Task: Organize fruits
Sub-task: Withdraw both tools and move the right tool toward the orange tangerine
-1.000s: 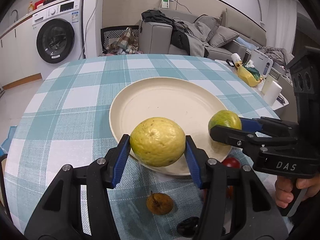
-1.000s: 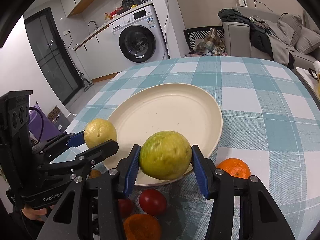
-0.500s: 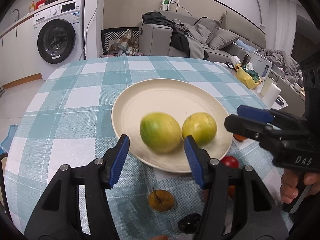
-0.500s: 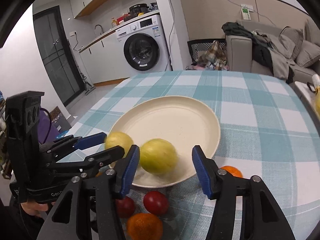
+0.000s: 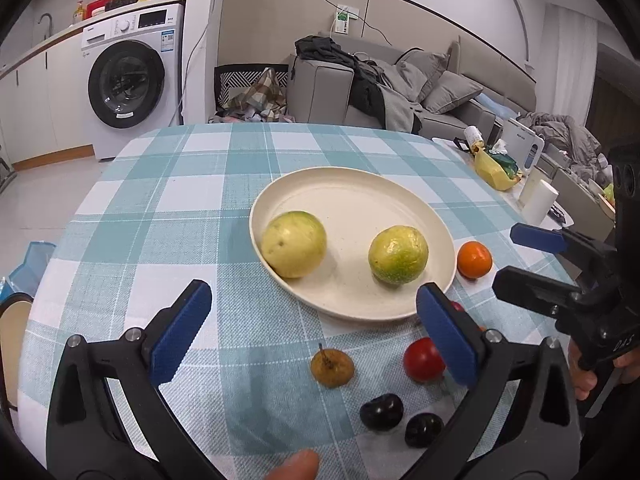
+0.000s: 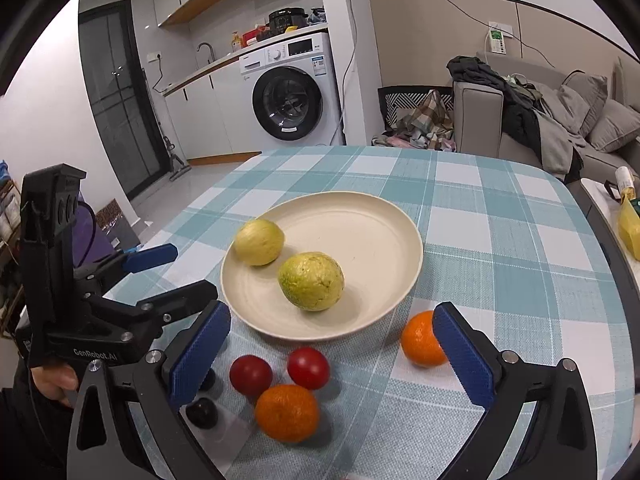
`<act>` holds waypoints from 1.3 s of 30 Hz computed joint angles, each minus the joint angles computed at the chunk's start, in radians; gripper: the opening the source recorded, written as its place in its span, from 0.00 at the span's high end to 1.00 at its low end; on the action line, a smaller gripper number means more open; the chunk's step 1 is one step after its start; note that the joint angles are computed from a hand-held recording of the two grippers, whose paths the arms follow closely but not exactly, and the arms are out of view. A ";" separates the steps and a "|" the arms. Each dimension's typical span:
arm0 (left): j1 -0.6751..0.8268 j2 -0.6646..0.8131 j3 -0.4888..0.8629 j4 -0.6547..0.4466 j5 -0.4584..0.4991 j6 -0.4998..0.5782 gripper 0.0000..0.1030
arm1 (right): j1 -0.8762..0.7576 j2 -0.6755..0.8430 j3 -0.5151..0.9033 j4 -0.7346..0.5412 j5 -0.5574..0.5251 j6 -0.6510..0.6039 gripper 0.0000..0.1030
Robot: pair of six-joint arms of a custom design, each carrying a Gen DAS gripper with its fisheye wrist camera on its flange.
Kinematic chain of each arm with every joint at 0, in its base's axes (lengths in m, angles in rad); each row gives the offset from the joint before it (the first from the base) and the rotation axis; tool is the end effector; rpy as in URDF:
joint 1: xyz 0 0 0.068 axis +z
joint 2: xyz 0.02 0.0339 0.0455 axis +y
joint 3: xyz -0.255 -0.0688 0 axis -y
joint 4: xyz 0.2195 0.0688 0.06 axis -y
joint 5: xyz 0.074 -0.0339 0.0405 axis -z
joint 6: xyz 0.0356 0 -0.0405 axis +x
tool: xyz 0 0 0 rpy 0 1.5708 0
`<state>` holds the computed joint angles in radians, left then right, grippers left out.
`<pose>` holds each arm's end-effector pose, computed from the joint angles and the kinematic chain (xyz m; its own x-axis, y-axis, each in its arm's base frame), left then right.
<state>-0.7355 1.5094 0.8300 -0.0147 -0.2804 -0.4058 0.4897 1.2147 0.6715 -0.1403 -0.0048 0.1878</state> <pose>0.2261 -0.1913 0.2076 -0.6281 0.0567 -0.7761 0.2602 0.9552 -0.1408 0.2073 0.1107 0.2212 -0.6359 -0.1274 -0.7612 -0.3613 0.9207 0.1477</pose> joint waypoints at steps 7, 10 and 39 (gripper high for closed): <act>-0.060 -0.081 -0.052 -0.039 -0.053 -0.016 0.01 | 0.035 -0.031 -0.021 -0.031 0.016 0.014 0.00; -0.077 -0.100 -0.068 -0.053 -0.060 -0.028 0.01 | 0.045 -0.039 -0.031 -0.038 0.016 0.023 0.00; -0.044 -0.026 -0.057 -0.066 -0.074 -0.046 0.01 | -0.150 0.002 -0.080 -0.056 -0.023 0.018 0.04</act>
<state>-0.7792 1.4839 0.7733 -0.0806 -0.3543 -0.4514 0.3392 1.2164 0.5918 -0.1962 -0.0273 0.2058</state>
